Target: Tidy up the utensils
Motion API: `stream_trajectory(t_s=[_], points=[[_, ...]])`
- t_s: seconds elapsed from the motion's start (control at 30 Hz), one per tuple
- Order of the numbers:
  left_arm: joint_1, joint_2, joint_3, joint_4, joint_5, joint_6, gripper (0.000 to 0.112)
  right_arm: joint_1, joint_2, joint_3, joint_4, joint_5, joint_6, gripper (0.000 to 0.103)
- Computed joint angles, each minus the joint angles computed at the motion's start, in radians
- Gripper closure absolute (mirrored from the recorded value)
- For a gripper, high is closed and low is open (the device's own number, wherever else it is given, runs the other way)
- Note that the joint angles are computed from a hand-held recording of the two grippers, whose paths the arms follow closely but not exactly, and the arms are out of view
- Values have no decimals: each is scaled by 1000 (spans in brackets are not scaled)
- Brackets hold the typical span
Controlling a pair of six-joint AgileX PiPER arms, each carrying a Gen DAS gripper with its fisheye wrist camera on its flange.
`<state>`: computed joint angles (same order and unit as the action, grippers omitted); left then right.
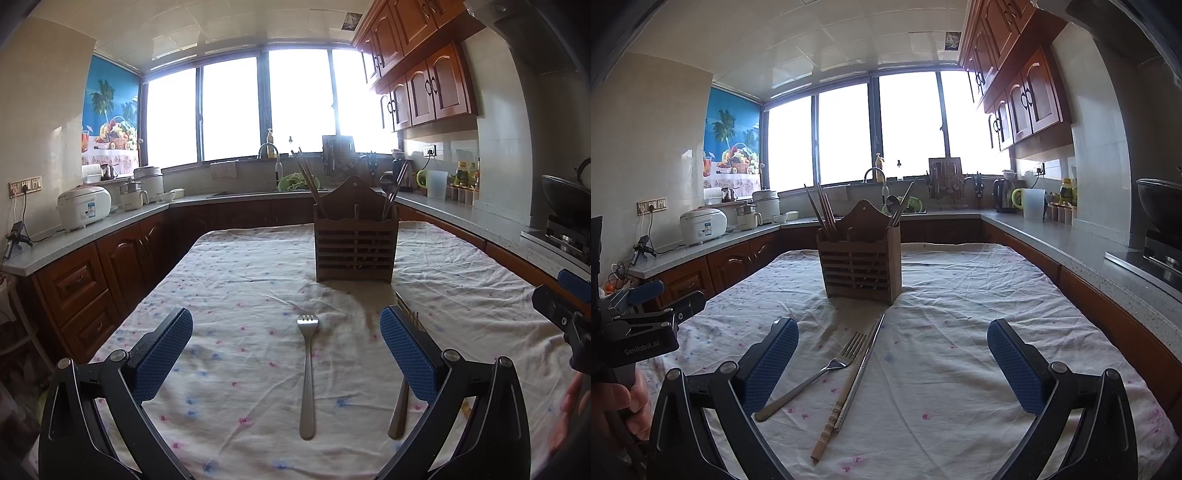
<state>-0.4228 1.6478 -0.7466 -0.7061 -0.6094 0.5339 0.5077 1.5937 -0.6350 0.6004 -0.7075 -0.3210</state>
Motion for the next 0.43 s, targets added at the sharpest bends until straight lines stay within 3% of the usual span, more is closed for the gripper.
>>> stream_trajectory(t_s=[0.43], points=[[25, 9, -22, 43, 48, -38, 9, -8, 11, -20, 17, 26, -16, 0]])
